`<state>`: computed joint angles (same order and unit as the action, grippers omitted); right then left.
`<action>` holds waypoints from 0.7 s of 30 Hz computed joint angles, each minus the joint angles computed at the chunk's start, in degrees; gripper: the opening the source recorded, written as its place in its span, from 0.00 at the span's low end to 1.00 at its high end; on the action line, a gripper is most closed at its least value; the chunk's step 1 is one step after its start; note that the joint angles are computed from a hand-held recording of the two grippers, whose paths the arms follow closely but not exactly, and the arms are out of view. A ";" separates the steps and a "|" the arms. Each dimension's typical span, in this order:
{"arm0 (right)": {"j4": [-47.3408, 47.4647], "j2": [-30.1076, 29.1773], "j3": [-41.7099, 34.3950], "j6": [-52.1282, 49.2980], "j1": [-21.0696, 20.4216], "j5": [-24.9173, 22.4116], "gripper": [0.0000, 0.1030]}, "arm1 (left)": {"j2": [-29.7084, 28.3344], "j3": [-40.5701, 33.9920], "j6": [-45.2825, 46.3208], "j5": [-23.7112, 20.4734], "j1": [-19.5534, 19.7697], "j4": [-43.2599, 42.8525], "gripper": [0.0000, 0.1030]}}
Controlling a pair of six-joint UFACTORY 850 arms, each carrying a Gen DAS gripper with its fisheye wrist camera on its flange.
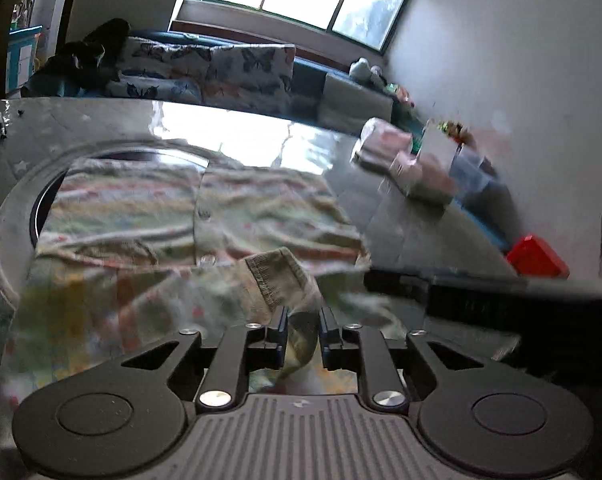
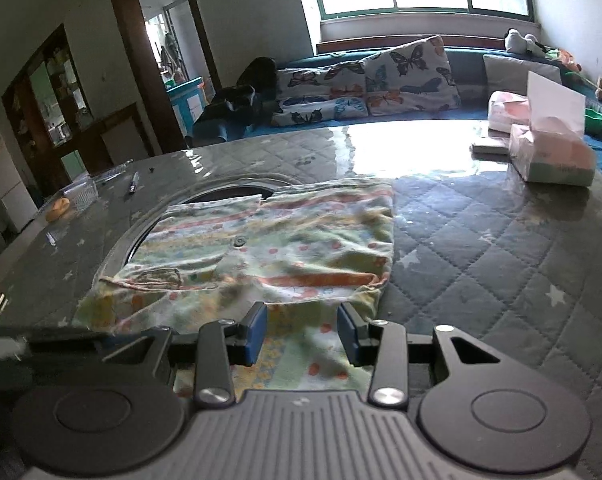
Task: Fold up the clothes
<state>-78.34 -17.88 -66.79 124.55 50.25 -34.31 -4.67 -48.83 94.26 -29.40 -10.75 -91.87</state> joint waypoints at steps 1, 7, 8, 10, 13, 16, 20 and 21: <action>-0.03 -0.27 -0.26 -0.21 -0.06 0.66 0.38 | -0.08 0.07 -0.65 -0.24 0.21 0.69 0.19; 2.55 -2.98 -2.76 -5.14 -0.55 5.31 0.38 | 2.10 2.06 3.01 0.71 3.58 -1.27 0.35; 3.21 -3.55 -3.20 -6.02 -0.70 6.05 0.37 | 2.46 2.33 4.13 1.50 4.23 -2.23 0.35; 4.29 -4.40 -3.75 -6.66 -1.00 7.31 0.35 | 2.91 2.51 5.48 2.39 5.82 -3.38 0.35; 5.90 -5.37 -4.37 -7.87 -1.23 8.98 0.28 | 3.00 2.42 7.84 4.71 7.70 -5.52 0.35; 6.44 -5.69 -4.61 -8.42 -0.80 8.69 0.13 | 2.01 1.71 7.50 7.10 9.07 -5.95 0.35; 5.03 -5.03 -4.38 -6.31 -0.14 6.53 0.04 | 0.73 0.85 7.40 8.78 9.99 -6.43 0.36; 3.89 -4.42 -4.05 -5.16 0.35 5.38 0.04 | 0.50 0.66 7.44 9.09 10.10 -6.43 0.38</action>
